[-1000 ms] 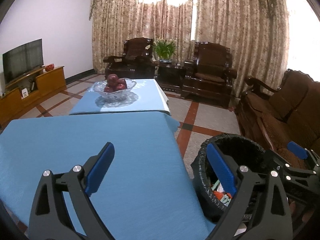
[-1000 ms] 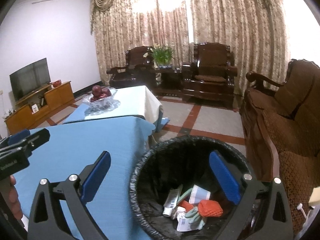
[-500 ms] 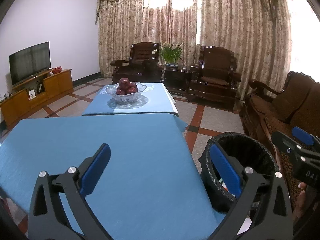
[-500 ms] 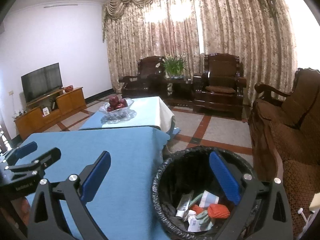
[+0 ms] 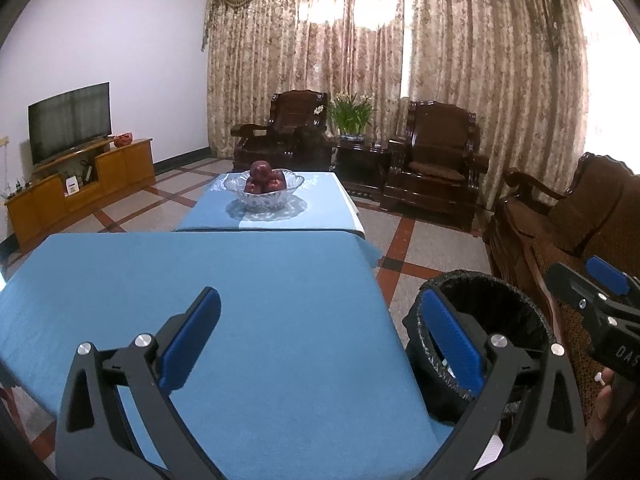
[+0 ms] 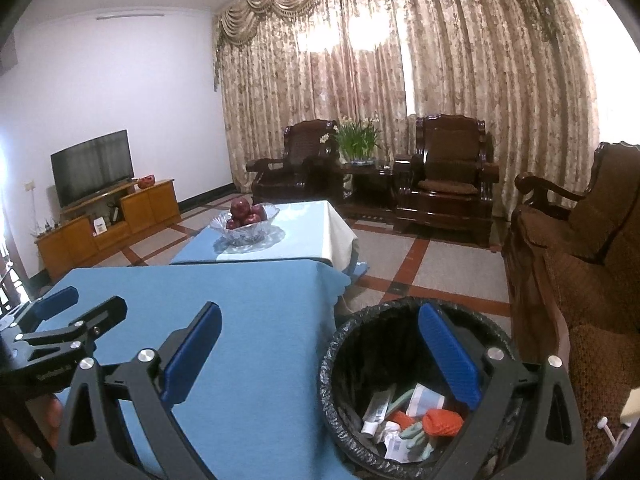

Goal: Collect trash

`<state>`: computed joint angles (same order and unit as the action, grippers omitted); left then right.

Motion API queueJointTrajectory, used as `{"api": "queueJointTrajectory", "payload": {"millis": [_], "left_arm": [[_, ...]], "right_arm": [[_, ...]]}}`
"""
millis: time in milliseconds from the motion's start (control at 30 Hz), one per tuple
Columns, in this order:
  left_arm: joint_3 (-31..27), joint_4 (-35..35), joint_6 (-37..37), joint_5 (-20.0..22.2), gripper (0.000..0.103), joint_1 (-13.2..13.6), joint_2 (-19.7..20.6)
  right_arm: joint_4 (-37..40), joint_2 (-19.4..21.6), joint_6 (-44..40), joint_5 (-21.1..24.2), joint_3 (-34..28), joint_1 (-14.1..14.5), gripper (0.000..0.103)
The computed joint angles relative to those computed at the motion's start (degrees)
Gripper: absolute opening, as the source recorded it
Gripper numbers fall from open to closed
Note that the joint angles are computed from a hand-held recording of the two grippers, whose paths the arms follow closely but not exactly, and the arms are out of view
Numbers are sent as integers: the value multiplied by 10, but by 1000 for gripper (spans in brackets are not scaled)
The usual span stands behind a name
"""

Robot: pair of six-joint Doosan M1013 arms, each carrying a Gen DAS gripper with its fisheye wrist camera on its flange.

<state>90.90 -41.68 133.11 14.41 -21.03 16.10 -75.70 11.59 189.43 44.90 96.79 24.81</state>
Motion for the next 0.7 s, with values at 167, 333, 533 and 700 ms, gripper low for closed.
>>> {"api": "queueJointTrajectory", "payload": {"millis": [167,333,533,700], "left_arm": [[4,-10,8,-7,98,1,-5],[6,-19,17,-6,98,3,-7],[6,-28,26,-6,98,4,-7],[6,-42,40,-7,98,7,-9]], "right_arm": [[-6,-1,0,4,-1,2,97],[-10,-1,-3,5,0,6,97],[-9,0,-7,7,1,7,97],[-9,0,-4,6,3,6,97]]}}
